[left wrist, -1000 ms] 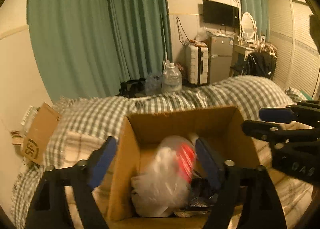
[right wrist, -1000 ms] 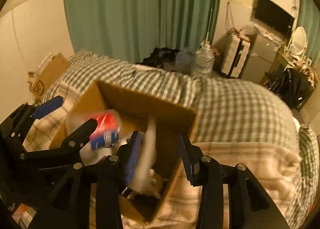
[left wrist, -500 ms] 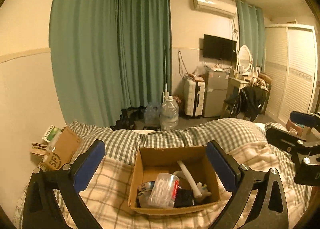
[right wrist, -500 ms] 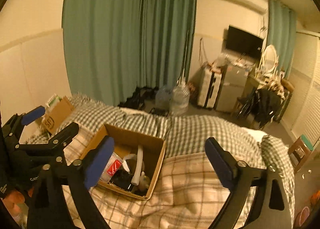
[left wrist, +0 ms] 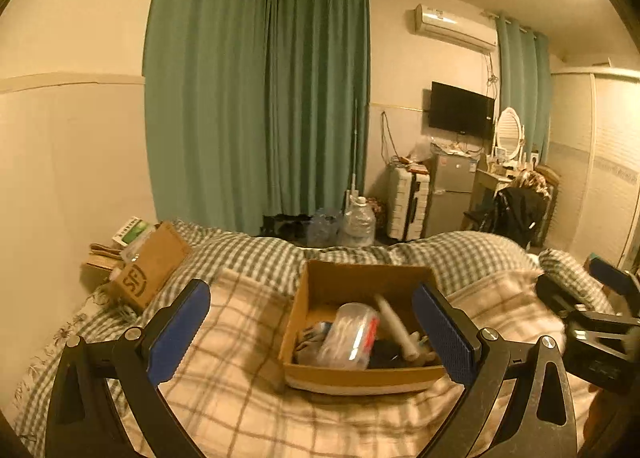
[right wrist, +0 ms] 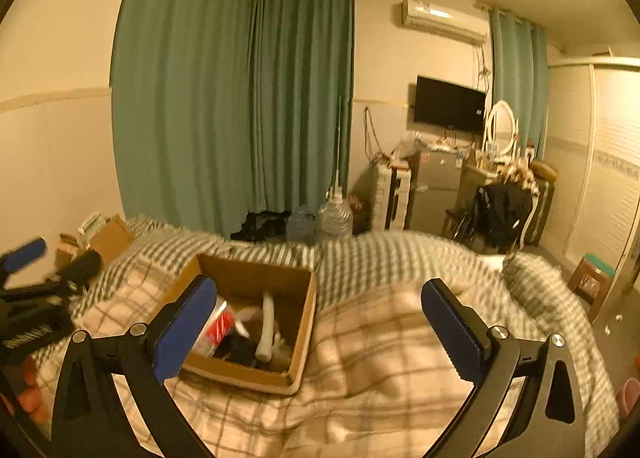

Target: Organize objects

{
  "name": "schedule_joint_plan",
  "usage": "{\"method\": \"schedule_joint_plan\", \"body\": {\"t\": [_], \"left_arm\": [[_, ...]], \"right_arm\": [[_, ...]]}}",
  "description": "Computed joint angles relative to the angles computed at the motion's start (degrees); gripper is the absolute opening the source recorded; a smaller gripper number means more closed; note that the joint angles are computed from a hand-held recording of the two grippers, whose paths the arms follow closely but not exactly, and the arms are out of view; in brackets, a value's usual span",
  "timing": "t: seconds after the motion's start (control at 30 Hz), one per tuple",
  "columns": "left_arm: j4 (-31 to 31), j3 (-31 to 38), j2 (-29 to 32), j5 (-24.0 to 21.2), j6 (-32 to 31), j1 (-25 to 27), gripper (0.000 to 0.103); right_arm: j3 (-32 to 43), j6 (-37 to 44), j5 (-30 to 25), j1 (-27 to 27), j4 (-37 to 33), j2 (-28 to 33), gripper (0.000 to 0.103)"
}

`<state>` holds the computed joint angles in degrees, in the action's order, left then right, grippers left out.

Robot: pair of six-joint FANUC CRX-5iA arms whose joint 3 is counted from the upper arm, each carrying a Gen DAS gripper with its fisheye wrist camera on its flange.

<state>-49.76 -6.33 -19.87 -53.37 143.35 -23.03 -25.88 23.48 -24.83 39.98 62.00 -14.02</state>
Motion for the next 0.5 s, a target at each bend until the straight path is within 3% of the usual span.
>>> {"method": "schedule_joint_plan", "body": {"t": [0.17, 0.3, 0.5], "left_arm": [[1.68, -4.58, -1.65, 2.01, 0.33, 2.41, 0.103], [5.32, -5.99, -1.67, 4.3, -1.71, 5.1, 0.103], [4.71, -5.95, -1.65, 3.99, -1.12, 4.49, 0.103]], "right_arm": [[2.1, 3.88, -2.45, 1.21, -5.16, 3.57, 0.103], [1.18, 2.37, -2.97, 1.71, -3.09, 3.7, 0.103], [1.25, 1.8, -3.89, 2.52, -2.32, 4.1, 0.103]]}}
